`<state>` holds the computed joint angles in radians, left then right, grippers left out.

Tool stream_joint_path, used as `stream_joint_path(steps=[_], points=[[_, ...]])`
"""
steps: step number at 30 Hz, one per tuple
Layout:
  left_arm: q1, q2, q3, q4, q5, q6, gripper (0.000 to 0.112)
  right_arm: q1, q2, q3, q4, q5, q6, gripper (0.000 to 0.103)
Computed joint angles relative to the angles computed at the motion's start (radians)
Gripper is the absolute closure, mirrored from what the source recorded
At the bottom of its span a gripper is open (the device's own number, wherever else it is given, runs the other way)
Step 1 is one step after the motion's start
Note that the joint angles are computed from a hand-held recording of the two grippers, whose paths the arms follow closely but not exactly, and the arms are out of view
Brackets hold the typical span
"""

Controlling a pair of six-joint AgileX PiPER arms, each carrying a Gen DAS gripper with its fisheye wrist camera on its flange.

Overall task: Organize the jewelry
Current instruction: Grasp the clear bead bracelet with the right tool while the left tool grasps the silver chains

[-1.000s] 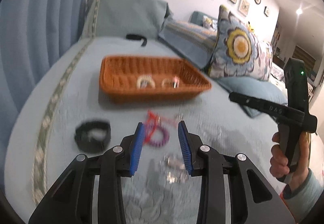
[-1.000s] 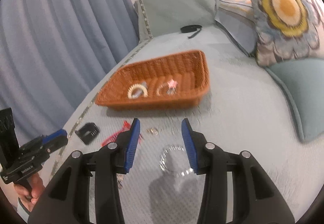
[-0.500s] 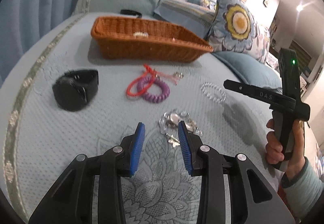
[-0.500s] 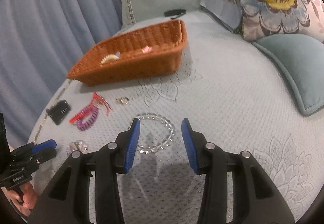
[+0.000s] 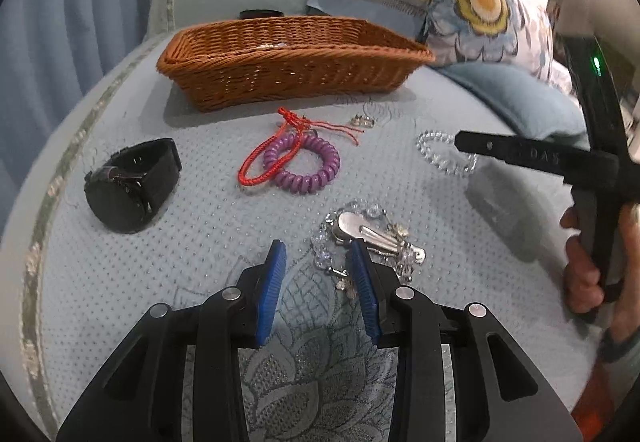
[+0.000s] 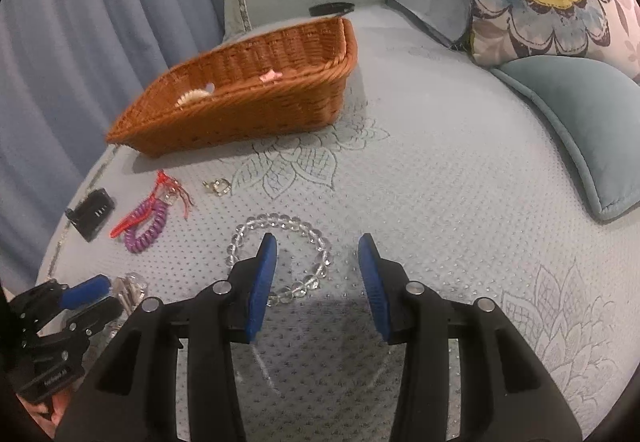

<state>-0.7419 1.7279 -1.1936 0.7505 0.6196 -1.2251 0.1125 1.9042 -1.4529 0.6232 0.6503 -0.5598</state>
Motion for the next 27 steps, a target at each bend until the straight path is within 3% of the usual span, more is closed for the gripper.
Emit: stream_joint_path(steps=[6, 8, 10, 12, 16, 27], points=[[-0.045, 0.034, -0.038, 0.055, 0.095, -0.016, 0.08, 0.046, 0.007, -0.017, -0.153, -0.02, 0.115, 0.064], [-0.054, 0.04, -0.044, 0.069, 0.112, -0.021, 0.086, 0.061, 0.0, -0.01, -0.204, -0.038, 0.156, 0.068], [-0.068, 0.046, -0.049, 0.094, 0.148, -0.05, 0.099, 0.063, -0.004, -0.004, -0.22, -0.048, 0.178, 0.082], [-0.07, 0.051, -0.058, 0.097, 0.165, -0.06, 0.105, 0.056, -0.004, -0.003, -0.199, -0.045, 0.161, 0.087], [-0.073, 0.045, -0.051, 0.108, 0.165, -0.071, 0.105, 0.062, -0.012, 0.008, -0.198, -0.048, 0.143, 0.097], [-0.03, -0.098, 0.104, 0.198, -0.069, -0.212, 0.105, 0.047, -0.078, 0.083, -0.059, -0.081, -0.023, 0.097]])
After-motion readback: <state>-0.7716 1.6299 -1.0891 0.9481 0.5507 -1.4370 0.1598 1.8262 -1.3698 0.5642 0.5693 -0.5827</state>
